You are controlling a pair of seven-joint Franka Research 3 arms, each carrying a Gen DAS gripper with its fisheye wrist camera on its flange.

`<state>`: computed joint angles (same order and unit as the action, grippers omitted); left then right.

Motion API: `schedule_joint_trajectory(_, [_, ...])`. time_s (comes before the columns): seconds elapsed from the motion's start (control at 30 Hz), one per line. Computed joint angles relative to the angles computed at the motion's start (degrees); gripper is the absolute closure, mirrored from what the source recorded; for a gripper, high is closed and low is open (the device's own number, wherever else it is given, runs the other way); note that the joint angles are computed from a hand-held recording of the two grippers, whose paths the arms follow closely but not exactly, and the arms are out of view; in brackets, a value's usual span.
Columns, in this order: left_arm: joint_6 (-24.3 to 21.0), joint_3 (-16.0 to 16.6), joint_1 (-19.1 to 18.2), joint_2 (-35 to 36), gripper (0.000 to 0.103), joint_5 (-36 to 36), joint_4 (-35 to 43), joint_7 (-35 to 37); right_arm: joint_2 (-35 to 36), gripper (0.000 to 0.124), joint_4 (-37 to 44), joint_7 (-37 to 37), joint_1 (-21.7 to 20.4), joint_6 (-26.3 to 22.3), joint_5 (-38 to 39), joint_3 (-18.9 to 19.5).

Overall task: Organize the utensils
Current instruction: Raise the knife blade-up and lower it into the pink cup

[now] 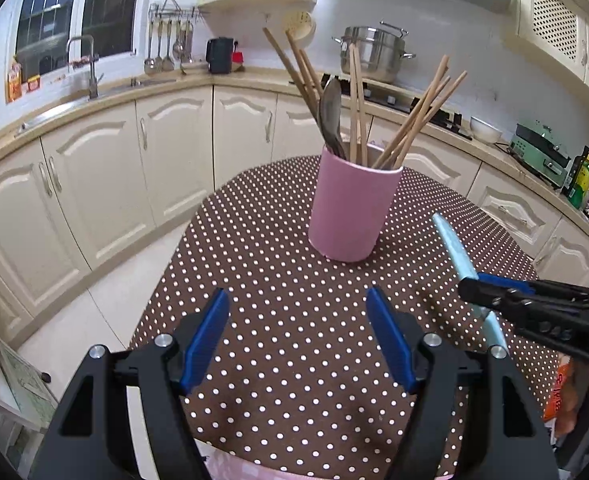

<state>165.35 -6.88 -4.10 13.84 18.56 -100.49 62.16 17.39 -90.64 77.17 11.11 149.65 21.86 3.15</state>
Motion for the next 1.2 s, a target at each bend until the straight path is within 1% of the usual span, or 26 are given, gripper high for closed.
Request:
schedule_joint_trajectory(0.13, [0.80, -0.04, -0.10, -0.15, 0.034, 0.36, -0.09, -0.01, -3.08, 0.097, -4.53, -7.41, -2.45, 5.93, 9.53, 2.78])
schedule_joint_trajectory(0.2, [1.04, 0.15, -0.40, -0.11, 0.034, 0.95, 0.02, -0.32, -3.62, 0.097, -5.05, -10.49, -2.95, 7.40, 13.71, 3.56])
schedule_joint_trajectory(0.23, [0.99, 0.08, -0.36, -0.10, 0.034, 0.91, 0.12, -0.19, -4.15, 0.097, -5.89, -12.89, -3.37, 9.06, 16.68, 4.17])
schedule_joint_trajectory(0.33, [1.34, 0.05, -0.44, -0.07, 0.034, 0.98, 0.20, -0.27, -4.97, 0.097, -7.04, -19.16, -4.25, 11.75, 24.03, 5.19])
schedule_joint_trajectory(0.4, [1.62, -0.06, -0.38, 0.02, 0.033, 0.89, 0.29, -0.09, -5.26, 0.097, -7.15, -22.27, -4.11, 12.73, 27.73, 5.59])
schedule_joint_trajectory(0.47, [1.94, -0.26, -0.08, 0.13, 0.033, 0.41, 0.36, 0.54, -5.33, 0.097, -7.33, -25.16, -3.55, 14.89, 31.10, 5.95])
schedule_joint_trajectory(0.5, [2.03, -0.16, -0.13, 0.20, 0.034, 0.48, 0.47, 0.51, -5.31, 0.097, -7.28, -26.58, -3.55, 15.34, 33.05, 6.17])
schedule_joint_trajectory(0.53, [2.12, -0.08, -0.19, 0.31, 0.034, 0.53, 0.64, 0.43, -5.31, 0.097, -7.17, -29.50, -4.09, 15.80, 36.92, 6.86])
schedule_joint_trajectory(0.63, [2.43, 0.18, -0.28, 0.70, 0.034, 0.71, 1.12, 0.29, -5.66, 0.097, -7.23, -33.37, -3.78, 16.23, 42.10, 6.70])
schedule_joint_trajectory(0.73, [2.53, 0.28, -0.24, 1.29, 0.034, 0.71, 1.83, 0.07, -4.75, 0.097, -5.73, -34.67, -2.81, 16.48, 44.39, 6.46])
schedule_joint_trajectory(0.8, [2.78, 0.23, -0.01, 1.65, 0.034, 0.42, 2.14, 0.20, -4.36, 0.097, -4.70, -37.85, -3.10, 16.35, 48.19, 6.96])
schedule_joint_trajectory(0.87, [2.99, 0.42, 0.03, 2.25, 0.034, 0.46, 2.83, 0.10, -3.80, 0.097, -3.57, -39.68, -2.83, 16.72, 50.09, 6.95])
schedule_joint_trajectory(0.97, [2.83, 1.09, -0.24, 3.32, 0.034, 1.16, 4.46, -0.44, -2.26, 0.097, -0.39, -43.79, -2.73, 18.30, 54.25, 7.60])
schedule_joint_trajectory(1.0, [2.94, 1.80, -0.71, 3.77, 0.034, 2.02, 5.18, -1.33, -1.78, 0.097, 0.61, -44.75, -2.68, 18.70, 55.24, 7.73])
schedule_joint_trajectory(1.03, [3.07, 1.96, -0.75, 4.08, 0.034, 2.30, 5.66, -1.62, -1.26, 0.097, 1.72, -46.23, -2.69, 19.27, 56.72, 8.05])
schedule_joint_trajectory(1.13, [3.40, 2.39, -0.86, 5.15, 0.033, 3.04, 7.42, -2.51, 1.06, 0.097, 6.65, -54.01, -2.51, 21.93, 63.20, 9.54])
schedule_joint_trajectory(1.2, [3.80, 2.81, -0.98, 5.98, 0.033, 3.54, 8.79, -3.15, 2.72, 0.097, 9.71, -57.53, -1.93, 23.47, 65.40, 9.87])
